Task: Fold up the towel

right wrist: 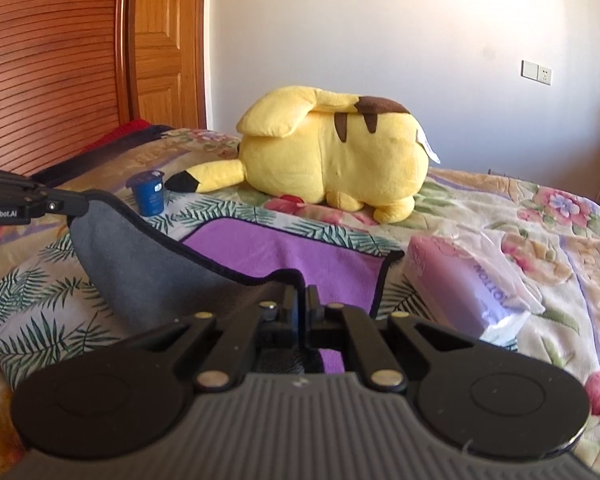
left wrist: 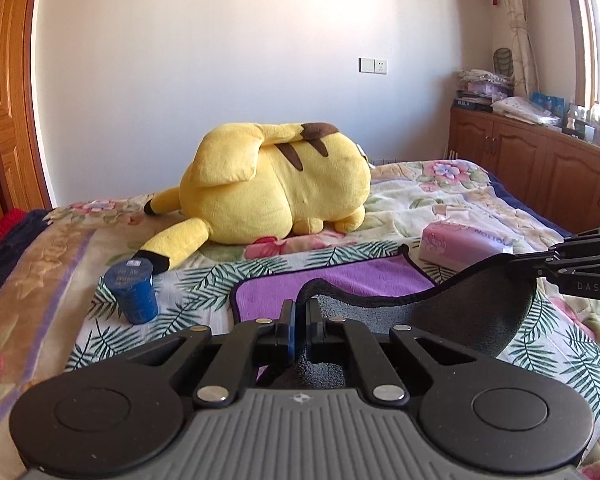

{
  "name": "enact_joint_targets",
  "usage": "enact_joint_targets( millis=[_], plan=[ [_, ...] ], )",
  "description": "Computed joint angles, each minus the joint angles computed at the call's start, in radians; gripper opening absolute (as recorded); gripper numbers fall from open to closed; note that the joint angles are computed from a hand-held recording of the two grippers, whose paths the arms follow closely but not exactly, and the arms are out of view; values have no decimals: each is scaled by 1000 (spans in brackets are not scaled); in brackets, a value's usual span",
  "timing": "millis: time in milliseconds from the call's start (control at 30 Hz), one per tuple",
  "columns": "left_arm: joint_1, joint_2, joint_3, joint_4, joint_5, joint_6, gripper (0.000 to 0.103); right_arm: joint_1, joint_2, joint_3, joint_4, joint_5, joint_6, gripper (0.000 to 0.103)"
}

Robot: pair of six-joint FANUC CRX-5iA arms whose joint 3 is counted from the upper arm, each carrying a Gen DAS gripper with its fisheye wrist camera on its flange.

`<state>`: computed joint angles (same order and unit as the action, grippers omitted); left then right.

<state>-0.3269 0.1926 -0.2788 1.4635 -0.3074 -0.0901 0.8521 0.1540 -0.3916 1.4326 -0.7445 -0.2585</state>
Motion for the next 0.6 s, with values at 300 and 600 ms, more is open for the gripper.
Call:
enact_joint_targets(
  millis=[300, 600],
  plan=[
    [-35, 24, 35, 104, 48, -86, 0, -27, 17, 28, 15, 11, 47, 3],
    [-30, 64, 99, 57, 52, -41, 0, -71, 33, 54, 54, 37, 67, 3]
  ],
)
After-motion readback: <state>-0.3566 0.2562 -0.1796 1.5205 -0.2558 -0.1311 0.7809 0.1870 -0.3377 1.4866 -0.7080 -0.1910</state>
